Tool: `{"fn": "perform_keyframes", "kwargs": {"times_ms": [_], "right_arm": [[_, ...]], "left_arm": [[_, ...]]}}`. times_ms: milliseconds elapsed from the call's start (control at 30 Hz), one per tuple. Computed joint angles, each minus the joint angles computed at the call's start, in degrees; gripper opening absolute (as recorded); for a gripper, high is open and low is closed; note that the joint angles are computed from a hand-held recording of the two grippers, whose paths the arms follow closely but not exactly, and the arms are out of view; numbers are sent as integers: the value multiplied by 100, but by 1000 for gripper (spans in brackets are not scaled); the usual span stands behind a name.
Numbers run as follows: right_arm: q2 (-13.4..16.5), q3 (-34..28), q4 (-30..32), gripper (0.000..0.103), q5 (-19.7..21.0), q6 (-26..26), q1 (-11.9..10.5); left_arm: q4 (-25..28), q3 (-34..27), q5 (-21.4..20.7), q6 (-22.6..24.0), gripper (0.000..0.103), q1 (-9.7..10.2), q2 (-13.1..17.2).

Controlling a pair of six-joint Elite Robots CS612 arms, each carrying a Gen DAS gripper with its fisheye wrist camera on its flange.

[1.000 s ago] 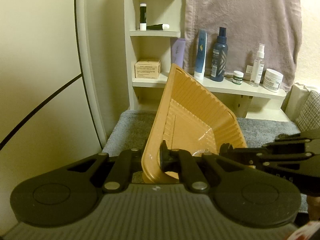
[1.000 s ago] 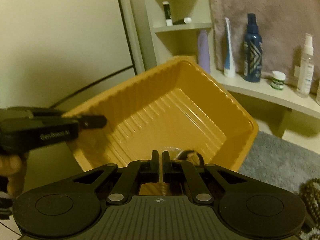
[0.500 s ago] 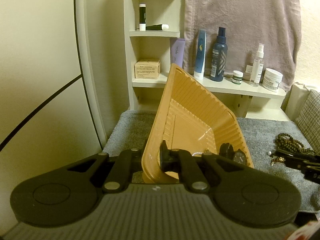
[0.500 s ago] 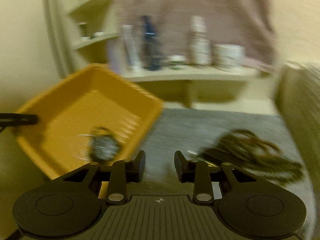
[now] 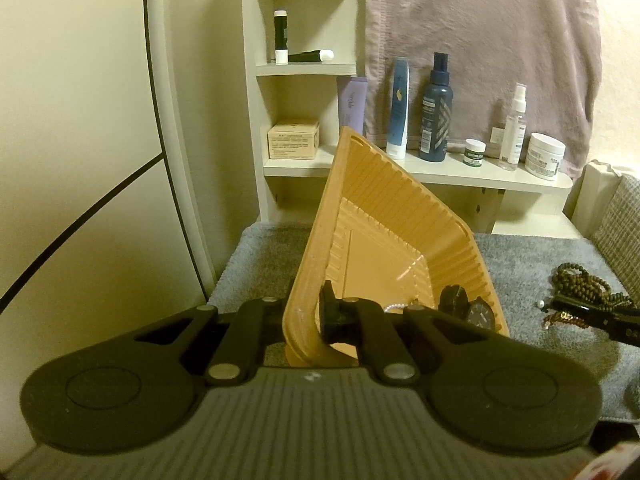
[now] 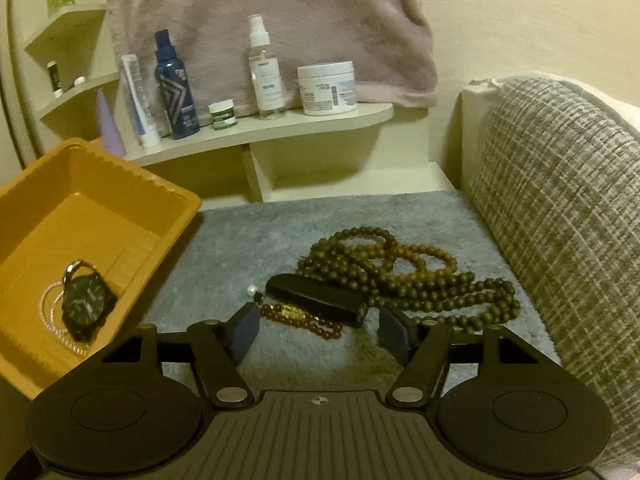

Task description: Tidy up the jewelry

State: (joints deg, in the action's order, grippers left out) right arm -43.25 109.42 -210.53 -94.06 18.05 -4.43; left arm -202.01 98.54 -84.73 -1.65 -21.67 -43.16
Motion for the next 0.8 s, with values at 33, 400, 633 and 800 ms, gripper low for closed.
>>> {"fn": "perform_keyframes", "kwargs": {"times_ms": [33,400,633,800], "right_arm": [[17,-54,58,71,-50,60,17],[184,-533,634,78,-612,328,175],[268,-756,913,79,-987,553,254],[354,-824,918,79,-1118,553,277]], "left_arm": [[0,5,-2,-2,7,0,-4],[27,-24,-47,-8,7,18,6],[37,-45,-61,-40,7,25,25],[12,-24,-54,-63,7,20,19]]}}
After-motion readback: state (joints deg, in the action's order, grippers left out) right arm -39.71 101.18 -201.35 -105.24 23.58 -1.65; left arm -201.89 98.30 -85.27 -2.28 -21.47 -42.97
